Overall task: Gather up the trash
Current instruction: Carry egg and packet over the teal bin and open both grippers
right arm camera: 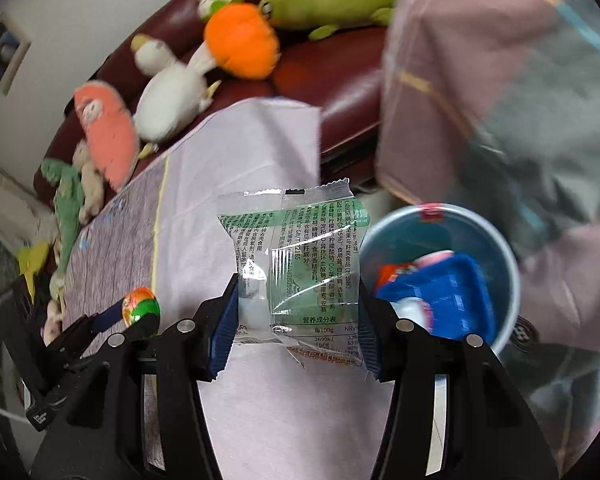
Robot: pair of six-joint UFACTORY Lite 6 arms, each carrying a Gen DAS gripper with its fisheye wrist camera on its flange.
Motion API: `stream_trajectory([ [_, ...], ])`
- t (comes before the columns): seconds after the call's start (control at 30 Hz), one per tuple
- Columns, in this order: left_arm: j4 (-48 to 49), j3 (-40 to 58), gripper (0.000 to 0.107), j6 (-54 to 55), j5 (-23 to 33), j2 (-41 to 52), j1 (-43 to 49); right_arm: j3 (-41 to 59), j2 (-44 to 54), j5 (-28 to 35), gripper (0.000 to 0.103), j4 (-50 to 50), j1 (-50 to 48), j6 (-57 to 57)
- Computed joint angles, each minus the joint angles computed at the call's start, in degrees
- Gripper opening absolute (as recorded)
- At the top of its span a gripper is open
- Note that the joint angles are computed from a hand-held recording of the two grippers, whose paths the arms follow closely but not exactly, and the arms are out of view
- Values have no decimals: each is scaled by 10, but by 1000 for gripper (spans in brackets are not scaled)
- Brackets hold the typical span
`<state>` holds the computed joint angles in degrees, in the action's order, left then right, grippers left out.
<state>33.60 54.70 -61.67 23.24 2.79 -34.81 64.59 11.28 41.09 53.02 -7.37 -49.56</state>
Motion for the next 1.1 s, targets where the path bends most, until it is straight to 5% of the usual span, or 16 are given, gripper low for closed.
stream_trajectory([
  [0.4, -41, 248, 68, 46, 52, 246, -114, 12, 50, 55, 50, 25, -169, -102],
  [1.0, -256, 522, 69, 268, 73, 491, -113, 97, 151, 35, 51, -13, -198, -79],
  [1.1, -277, 541, 78, 287, 73, 510, -110, 103, 155, 28, 51, -20, -197, -72],
])
